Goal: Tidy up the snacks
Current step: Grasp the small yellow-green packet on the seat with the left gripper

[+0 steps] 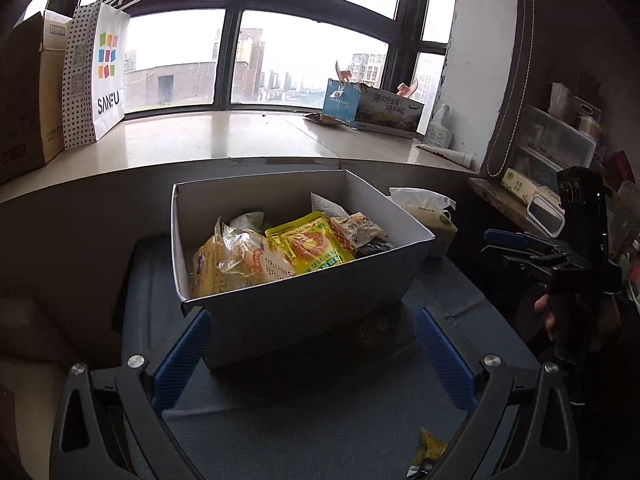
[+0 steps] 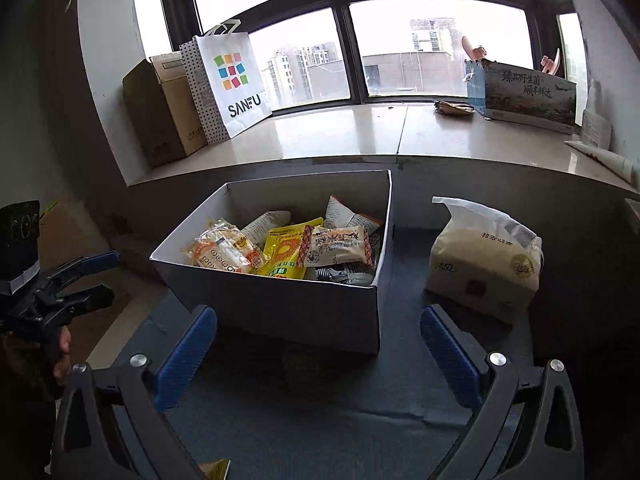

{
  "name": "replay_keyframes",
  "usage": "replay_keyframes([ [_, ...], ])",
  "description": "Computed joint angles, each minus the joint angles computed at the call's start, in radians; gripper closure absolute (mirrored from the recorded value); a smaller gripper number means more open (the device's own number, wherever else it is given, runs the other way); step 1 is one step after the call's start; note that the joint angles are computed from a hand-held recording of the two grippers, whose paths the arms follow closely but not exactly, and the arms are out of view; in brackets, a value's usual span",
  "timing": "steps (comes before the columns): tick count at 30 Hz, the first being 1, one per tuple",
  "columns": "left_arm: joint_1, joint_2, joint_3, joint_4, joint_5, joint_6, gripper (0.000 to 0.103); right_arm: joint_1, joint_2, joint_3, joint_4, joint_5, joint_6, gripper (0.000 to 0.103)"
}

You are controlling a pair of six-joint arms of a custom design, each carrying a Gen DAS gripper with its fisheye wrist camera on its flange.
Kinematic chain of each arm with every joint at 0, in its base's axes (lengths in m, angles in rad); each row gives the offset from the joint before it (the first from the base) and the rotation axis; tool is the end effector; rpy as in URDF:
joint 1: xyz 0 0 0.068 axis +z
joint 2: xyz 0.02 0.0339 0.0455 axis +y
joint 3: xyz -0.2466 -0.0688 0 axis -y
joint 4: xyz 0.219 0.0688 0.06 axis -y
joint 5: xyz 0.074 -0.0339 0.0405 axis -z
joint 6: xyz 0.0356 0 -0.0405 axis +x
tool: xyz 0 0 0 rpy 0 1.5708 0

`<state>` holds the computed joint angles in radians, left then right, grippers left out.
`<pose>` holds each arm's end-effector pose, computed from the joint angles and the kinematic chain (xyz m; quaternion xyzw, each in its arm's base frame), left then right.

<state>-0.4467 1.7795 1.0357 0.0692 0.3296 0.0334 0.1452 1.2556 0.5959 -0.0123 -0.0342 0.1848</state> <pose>0.3170 -0.1646 0.1834 0.2804 0.8467 -0.2324 0.3879 0.2364 0.0358 0.1929 0.0104 0.9005 0.0865 0.4259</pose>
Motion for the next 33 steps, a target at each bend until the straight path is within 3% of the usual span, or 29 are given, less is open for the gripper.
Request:
replay_keyframes([
  [5,-0.098,-0.013,-0.141,0.003,0.006,0.076,0.000,-0.040,-0.168,-0.188,-0.026,-0.018,0.061,0.000],
  [10,-0.210,0.013,-0.230,0.022,0.033,0.084,0.000,-0.079,-0.255,-0.324,-0.031,-0.034,0.118,0.000],
  [23,-0.363,0.191,-0.122,-0.031,-0.072,-0.017,0.002,0.044,-0.371,-0.432,-0.070,0.042,0.243,0.000],
  [24,-0.366,0.194,-0.122,-0.031,-0.078,-0.011,0.010,0.061,-0.368,-0.434,-0.070,0.056,0.248,0.000],
  [27,-0.368,0.179,-0.135,-0.015,-0.121,0.004,0.055,0.100,-0.344,-0.429,-0.060,0.085,0.250,0.000],
  [33,-0.300,0.098,-0.232,0.075,-0.097,-0.016,0.056,0.146,-0.161,-0.388,0.069,0.093,0.239,0.000],
])
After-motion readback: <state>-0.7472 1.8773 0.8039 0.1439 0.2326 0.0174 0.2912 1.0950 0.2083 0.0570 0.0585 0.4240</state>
